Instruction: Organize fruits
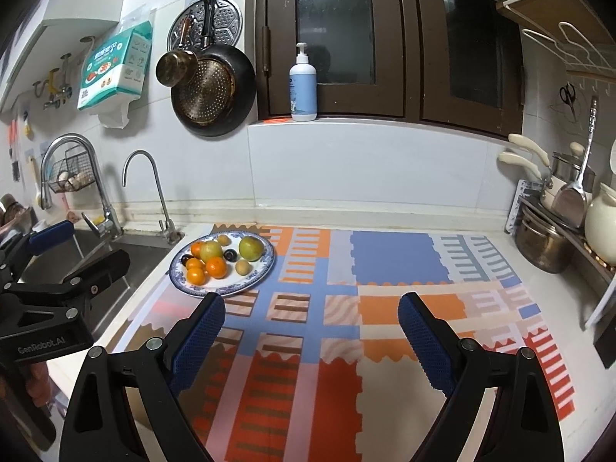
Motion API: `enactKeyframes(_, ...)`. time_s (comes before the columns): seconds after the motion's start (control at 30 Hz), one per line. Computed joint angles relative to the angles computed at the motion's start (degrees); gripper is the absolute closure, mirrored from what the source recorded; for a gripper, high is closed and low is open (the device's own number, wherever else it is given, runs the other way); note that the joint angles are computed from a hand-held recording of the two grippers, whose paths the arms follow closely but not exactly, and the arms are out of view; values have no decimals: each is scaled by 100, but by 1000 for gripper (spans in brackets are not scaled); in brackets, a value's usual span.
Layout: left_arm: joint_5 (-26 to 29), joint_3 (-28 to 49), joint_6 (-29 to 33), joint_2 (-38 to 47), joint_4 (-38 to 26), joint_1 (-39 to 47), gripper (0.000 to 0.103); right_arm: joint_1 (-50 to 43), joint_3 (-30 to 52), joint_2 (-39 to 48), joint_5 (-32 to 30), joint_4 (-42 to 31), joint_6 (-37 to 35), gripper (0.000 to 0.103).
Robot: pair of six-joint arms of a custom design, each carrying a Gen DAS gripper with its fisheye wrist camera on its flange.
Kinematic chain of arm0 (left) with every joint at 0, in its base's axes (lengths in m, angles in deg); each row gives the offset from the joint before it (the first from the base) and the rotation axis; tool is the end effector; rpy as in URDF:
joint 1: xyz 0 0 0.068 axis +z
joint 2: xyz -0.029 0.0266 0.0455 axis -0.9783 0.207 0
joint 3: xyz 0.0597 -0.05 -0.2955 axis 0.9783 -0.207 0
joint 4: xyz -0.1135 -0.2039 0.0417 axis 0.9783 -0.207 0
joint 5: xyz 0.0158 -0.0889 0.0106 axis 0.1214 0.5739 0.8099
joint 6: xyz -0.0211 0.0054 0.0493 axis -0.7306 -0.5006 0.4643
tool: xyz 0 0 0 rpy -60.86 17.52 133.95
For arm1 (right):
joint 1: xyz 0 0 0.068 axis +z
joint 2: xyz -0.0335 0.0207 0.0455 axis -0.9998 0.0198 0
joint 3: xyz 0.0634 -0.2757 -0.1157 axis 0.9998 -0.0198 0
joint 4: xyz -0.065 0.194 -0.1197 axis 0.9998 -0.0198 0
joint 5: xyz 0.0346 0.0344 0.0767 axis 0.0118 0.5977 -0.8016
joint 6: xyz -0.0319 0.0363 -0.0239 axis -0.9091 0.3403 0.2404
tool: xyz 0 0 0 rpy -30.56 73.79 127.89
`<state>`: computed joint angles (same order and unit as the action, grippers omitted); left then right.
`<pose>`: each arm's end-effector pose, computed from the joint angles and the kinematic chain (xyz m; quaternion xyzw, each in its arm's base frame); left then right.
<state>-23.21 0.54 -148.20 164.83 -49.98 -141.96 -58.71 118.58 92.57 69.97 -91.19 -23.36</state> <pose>0.1313 -0.1973 0.3426 -0.0745 0.8505 0.0939 0.5122 0.2075 0.1179 0.3176 -0.1889 0.8379 0.1176 0.4984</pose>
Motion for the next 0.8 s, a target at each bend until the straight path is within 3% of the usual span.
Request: enactKeyframes(0.8, -93, 191, -475, 74, -525, -279, 0, 110, -72, -282, 179, -92, -20, 11)
